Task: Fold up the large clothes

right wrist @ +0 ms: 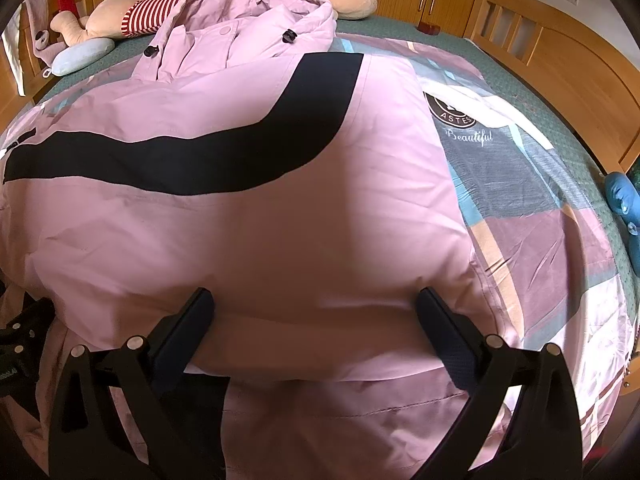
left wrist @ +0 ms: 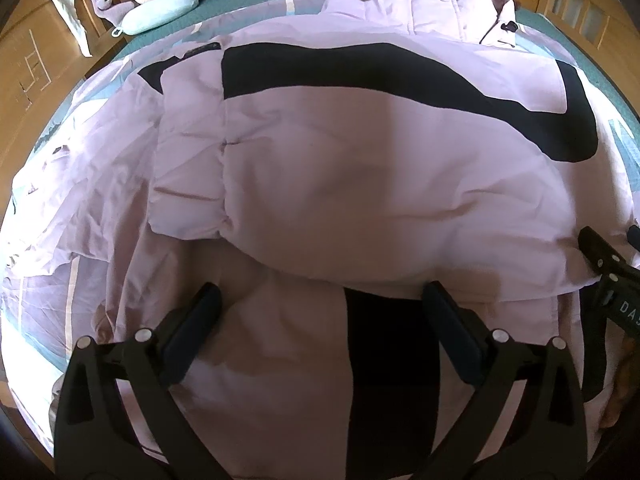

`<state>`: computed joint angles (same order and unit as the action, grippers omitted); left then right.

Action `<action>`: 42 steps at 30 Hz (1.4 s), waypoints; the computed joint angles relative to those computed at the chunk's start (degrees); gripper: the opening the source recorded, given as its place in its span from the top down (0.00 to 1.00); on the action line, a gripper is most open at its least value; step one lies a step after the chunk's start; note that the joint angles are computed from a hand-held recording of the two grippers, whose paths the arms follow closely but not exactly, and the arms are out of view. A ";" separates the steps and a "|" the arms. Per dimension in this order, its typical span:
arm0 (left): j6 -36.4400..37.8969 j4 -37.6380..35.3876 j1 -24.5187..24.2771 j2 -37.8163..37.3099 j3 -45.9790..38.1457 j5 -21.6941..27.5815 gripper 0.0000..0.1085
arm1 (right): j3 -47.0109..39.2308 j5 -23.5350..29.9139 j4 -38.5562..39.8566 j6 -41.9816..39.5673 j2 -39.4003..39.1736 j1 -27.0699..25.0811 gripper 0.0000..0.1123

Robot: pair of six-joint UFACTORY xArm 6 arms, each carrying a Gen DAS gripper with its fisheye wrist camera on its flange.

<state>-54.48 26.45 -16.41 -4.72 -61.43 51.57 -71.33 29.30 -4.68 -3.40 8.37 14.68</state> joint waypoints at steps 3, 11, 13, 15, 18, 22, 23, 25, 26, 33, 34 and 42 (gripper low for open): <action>-0.97 1.14 -0.18 -0.13 0.50 -0.72 0.07 | 1.91 -3.04 5.83 -3.52 -1.53 -0.27 0.10; -1.93 2.14 -0.46 -0.39 1.10 -1.19 0.07 | -0.11 -0.68 7.80 -5.28 1.17 -0.04 0.10; -2.26 2.60 -0.59 -0.33 1.11 -1.16 0.07 | 0.09 -1.55 4.07 -2.96 1.07 0.26 0.10; -2.64 3.04 -0.70 -0.32 1.21 -1.29 0.07 | 0.28 -2.08 3.21 -2.48 1.06 0.27 0.10; -3.03 3.45 -0.81 -0.30 1.32 -1.39 0.07 | 0.50 -1.47 4.21 -2.72 0.54 0.49 0.10; -3.67 4.14 -1.00 -0.33 1.54 -1.54 0.07 | 0.84 -1.86 2.45 -1.29 0.33 0.86 0.10; -3.74 4.25 -1.04 -0.35 1.59 -1.55 0.07 | 0.68 -1.75 2.79 -1.66 0.39 0.70 0.10; -3.86 4.36 -1.07 -0.34 1.59 -1.53 0.07 | 0.80 -1.87 2.45 -1.36 0.34 0.81 0.10; -3.86 4.36 -1.07 -0.34 1.59 -1.53 0.07 | 1.12 -1.93 2.90 -2.05 0.02 0.47 0.10; 3.52 0.27 1.11 -1.26 -1.53 3.00 0.07 | 0.97 -2.14 4.98 -3.65 0.25 0.27 0.10; 1.76 1.93 2.50 -3.89 -0.35 1.79 0.07 | 1.14 -2.24 5.43 -4.02 0.14 0.20 0.10; -0.41 -2.07 27.62 -19.16 7.71 1.75 0.07 | 1.20 -2.56 5.21 -3.84 0.18 0.26 0.10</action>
